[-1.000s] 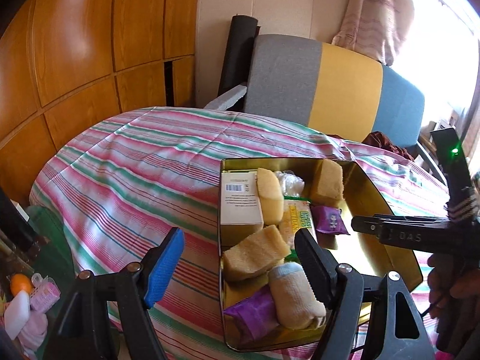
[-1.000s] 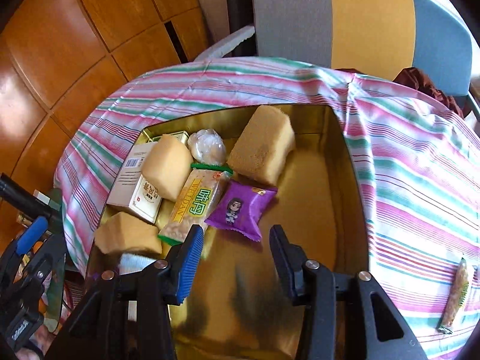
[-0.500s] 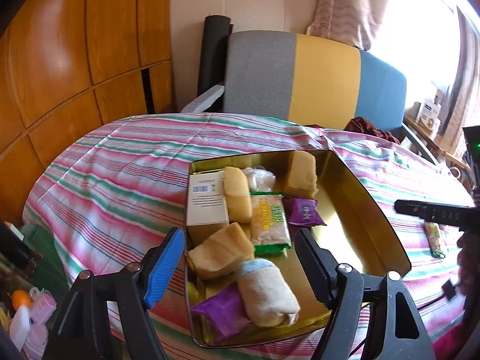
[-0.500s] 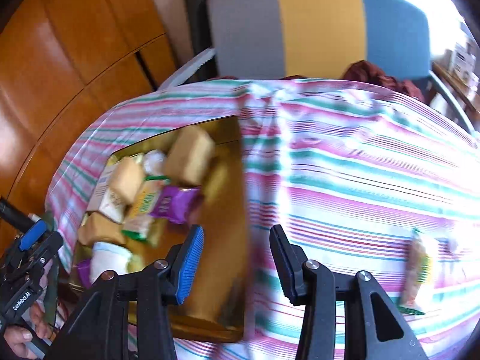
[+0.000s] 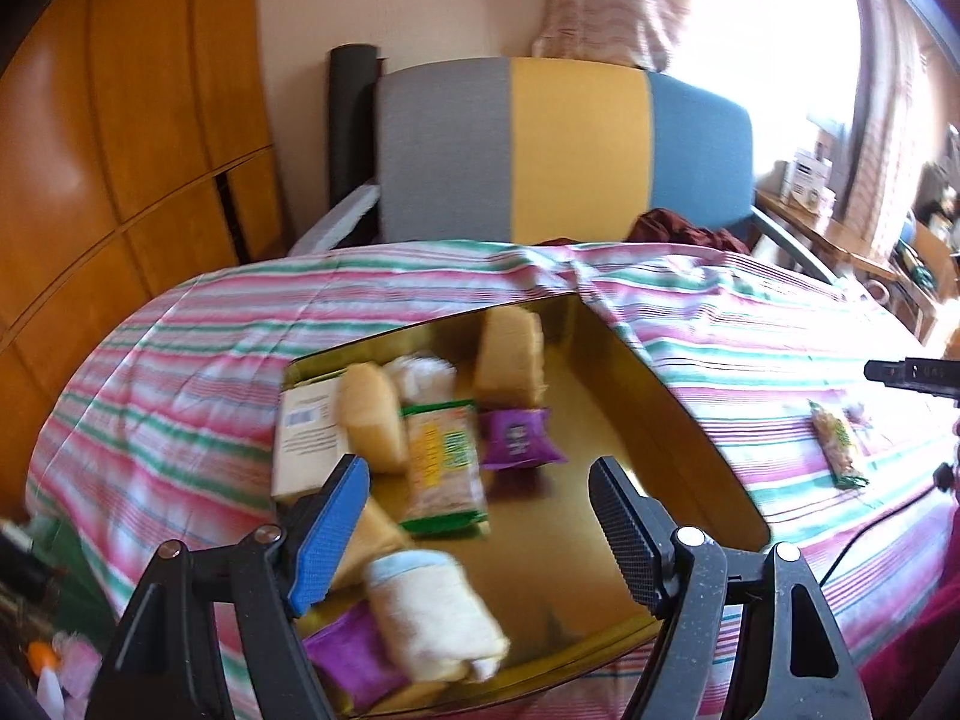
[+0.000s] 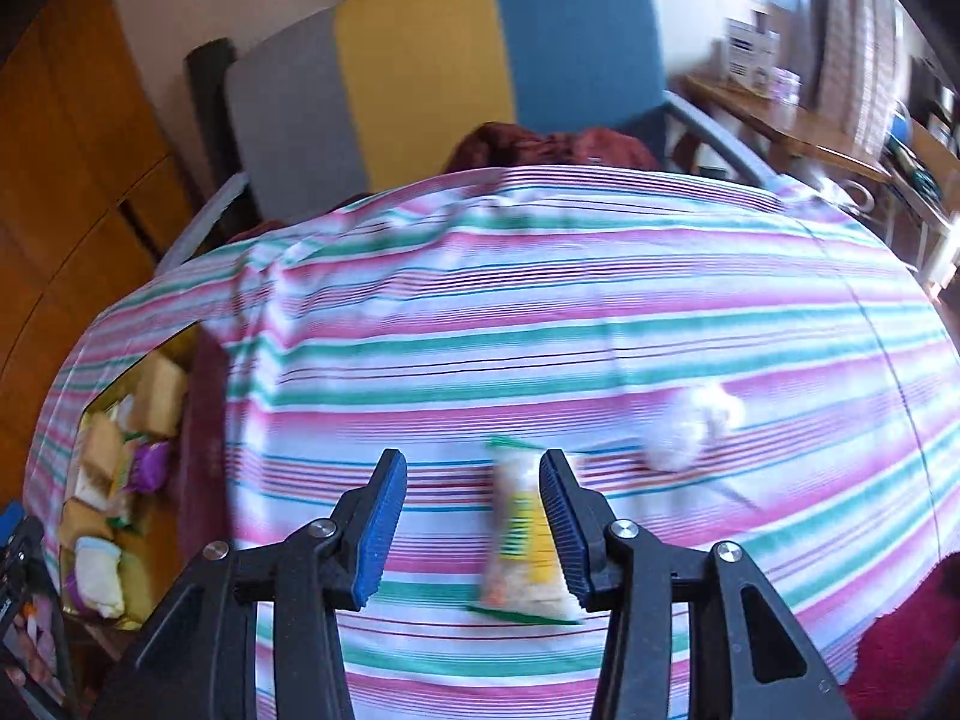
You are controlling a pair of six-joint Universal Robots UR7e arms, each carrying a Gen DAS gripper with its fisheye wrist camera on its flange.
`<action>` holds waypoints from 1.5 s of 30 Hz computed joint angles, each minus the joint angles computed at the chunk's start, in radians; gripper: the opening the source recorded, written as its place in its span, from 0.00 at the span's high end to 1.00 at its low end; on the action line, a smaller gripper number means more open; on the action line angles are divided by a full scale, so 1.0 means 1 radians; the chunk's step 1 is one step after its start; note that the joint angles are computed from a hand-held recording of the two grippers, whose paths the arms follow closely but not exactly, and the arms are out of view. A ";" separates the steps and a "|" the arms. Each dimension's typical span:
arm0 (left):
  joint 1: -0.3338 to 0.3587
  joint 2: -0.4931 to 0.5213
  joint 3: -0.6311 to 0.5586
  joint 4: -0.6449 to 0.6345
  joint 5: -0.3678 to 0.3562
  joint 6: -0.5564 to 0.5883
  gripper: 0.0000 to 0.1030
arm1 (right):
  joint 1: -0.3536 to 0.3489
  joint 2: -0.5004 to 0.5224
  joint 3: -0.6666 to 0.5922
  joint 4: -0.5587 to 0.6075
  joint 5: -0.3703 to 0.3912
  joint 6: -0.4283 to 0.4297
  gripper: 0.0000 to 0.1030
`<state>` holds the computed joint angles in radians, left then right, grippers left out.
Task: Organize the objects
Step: 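Move the right tool to the plastic-wrapped white ball and grasp it, then grasp the WEIDAN cracker packet with the left tool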
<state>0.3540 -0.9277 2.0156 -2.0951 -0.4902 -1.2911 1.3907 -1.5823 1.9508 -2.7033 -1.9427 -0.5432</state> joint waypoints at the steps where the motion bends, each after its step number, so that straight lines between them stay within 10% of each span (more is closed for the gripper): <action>1: 0.002 0.016 -0.010 -0.035 -0.001 0.042 0.26 | -0.016 0.000 -0.014 0.002 0.001 0.012 0.55; 17: 0.060 0.317 -0.301 -0.455 -0.159 0.626 0.26 | -0.148 0.103 -0.183 0.082 -0.009 0.209 0.51; 29: 0.136 0.484 -0.531 -0.419 -0.300 0.719 0.26 | -0.176 0.161 -0.255 0.160 0.037 0.285 0.50; 32: 0.154 0.506 -0.563 -0.403 -0.322 0.712 0.26 | -0.164 0.177 -0.260 0.165 0.004 0.241 0.67; 45: 0.203 0.660 -0.796 -0.344 -0.501 0.758 0.29 | -0.151 0.123 -0.201 -0.050 -0.096 0.206 0.69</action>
<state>0.5570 -0.2682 1.2198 -2.4394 -0.9916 -0.5332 1.2399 -1.4592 1.7501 -2.7537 -2.0385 -0.3375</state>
